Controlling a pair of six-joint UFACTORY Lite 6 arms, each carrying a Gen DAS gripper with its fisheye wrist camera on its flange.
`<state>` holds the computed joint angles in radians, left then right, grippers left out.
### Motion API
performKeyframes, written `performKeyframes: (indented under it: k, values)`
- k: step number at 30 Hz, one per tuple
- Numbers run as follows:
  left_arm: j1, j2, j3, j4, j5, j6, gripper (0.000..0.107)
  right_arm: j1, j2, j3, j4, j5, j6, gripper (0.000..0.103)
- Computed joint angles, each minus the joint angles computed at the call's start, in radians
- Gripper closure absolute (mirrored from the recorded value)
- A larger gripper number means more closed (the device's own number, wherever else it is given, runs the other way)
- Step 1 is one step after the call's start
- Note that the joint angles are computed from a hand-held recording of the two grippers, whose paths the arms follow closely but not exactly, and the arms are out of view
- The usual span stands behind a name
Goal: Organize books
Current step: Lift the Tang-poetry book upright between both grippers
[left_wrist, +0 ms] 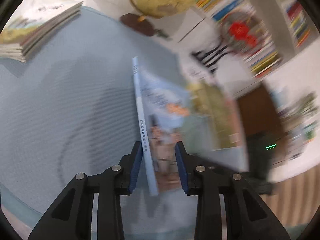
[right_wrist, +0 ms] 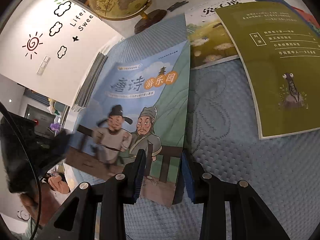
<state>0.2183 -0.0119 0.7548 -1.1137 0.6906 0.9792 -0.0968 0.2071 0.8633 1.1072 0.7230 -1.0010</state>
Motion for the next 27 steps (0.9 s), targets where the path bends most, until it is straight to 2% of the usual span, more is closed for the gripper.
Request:
performKeyframes:
  k: [1,7,12,14,15,16,17,19,21,25,26,27]
  values:
    - [-0.012,0.025,0.003,0.015,-0.031,-0.009,0.095,0.002,-0.006,-0.006,0.002,-0.004,0.000,0.068]
    - [0.001,0.141,0.038,-0.065,-0.009,0.022,0.095,-0.016,-0.002,-0.006,0.007,0.009,-0.012,0.068]
    - [-0.083,0.180,0.094,-0.054,-0.007,-0.031,0.096,-0.055,0.028,0.011,0.011,0.059,-0.004,0.067]
    - [-0.061,0.201,0.112,-0.099,0.054,-0.031,0.096,-0.081,0.056,0.044,-0.021,0.116,0.039,0.067]
    - [-0.038,0.219,0.126,-0.122,0.100,-0.030,0.096,-0.099,0.077,0.066,-0.035,0.153,0.054,0.065]
    - [-0.013,0.239,0.140,-0.147,0.155,-0.034,0.096,-0.126,0.105,0.089,-0.044,0.210,0.065,0.055]
    - [0.007,0.257,0.151,-0.169,0.201,-0.037,0.096,-0.163,0.122,0.097,-0.035,0.267,0.058,0.050]
    - [0.033,0.289,0.180,-0.191,0.271,-0.065,0.096,-0.212,0.125,0.083,-0.017,0.315,0.036,0.046]
    - [0.053,0.321,0.199,-0.225,0.331,-0.090,0.096,-0.266,0.184,0.085,0.035,0.411,0.001,0.044]
    - [0.076,0.384,0.203,-0.271,0.419,-0.116,0.096,-0.285,0.330,0.101,0.182,0.564,-0.040,0.044]
    - [0.078,0.396,0.203,-0.271,0.432,-0.120,0.096,-0.274,0.355,0.103,0.221,0.584,-0.051,0.047]
    - [0.081,0.405,0.197,-0.271,0.438,-0.126,0.096,-0.264,0.363,0.109,0.229,0.584,-0.049,0.057]
